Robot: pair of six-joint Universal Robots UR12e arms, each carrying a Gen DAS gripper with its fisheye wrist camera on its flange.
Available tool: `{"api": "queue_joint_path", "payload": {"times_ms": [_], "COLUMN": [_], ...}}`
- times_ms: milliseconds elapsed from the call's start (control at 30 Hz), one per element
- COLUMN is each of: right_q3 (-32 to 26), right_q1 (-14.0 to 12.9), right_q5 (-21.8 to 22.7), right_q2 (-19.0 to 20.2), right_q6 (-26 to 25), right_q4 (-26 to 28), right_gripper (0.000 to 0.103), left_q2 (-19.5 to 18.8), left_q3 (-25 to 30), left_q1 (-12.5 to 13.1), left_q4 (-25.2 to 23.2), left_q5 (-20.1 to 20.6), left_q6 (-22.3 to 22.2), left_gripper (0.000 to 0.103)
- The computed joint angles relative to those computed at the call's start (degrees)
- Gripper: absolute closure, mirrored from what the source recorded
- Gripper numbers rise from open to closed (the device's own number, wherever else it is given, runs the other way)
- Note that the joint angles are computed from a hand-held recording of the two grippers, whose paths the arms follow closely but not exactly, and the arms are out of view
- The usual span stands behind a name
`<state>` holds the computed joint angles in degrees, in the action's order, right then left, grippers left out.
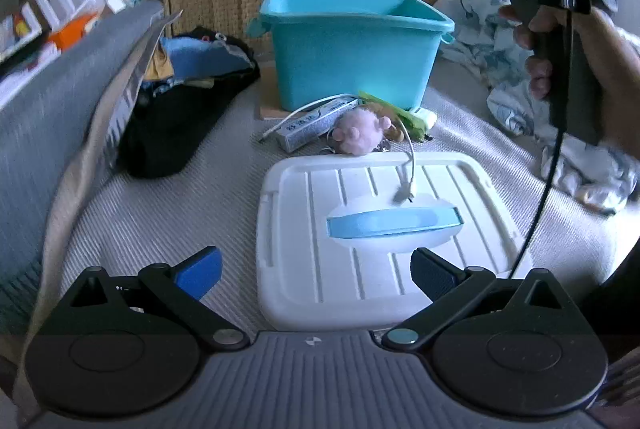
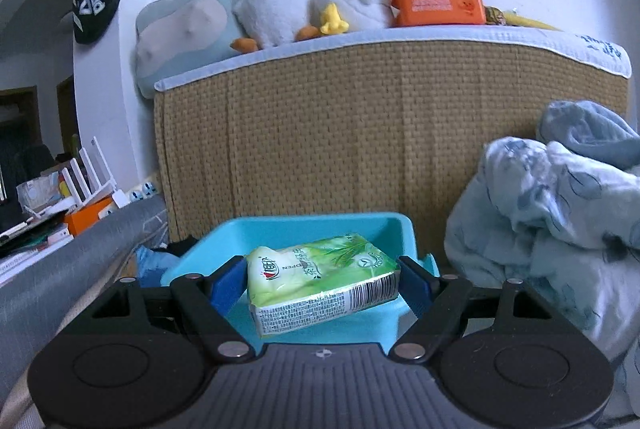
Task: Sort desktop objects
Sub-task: 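Lift the green tea carton with the right gripper over the teal bin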
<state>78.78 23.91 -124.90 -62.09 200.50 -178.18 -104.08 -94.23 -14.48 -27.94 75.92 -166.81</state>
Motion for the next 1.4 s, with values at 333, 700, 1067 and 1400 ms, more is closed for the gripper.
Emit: {"api": "queue_joint_path", "payload": {"times_ms": [333, 700, 1067, 1400], "right_q3": [-4.6, -6.6, -8.2, -8.6], "right_q1": [0.1, -1.3, -1.4, -1.3], "right_q5": [-1.3, -1.8, -2.4, -2.2], "right_q2": [2.5, 3.7, 5.0, 5.5], "right_q6": [-1.3, 1.8, 4.0, 5.4], "right_q4": [3.6, 7.6, 10.9, 11.1], "right_gripper": [0.020, 0.020, 0.020, 0.020], "left_q2": [0.7, 1.1, 1.5, 1.8], "left_q3": [-1.3, -1.9, -2.3, -2.7], "left_q1": [0.7, 1.6, 2.2, 2.3], "left_q4": [2.9, 2.8, 1.9, 2.5], "left_q5": [0.1, -0.1, 0.0, 0.6], "left_q6": [0.2, -0.2, -0.3, 0.2], "left_gripper": [0.000, 0.000, 0.000, 0.000]}}
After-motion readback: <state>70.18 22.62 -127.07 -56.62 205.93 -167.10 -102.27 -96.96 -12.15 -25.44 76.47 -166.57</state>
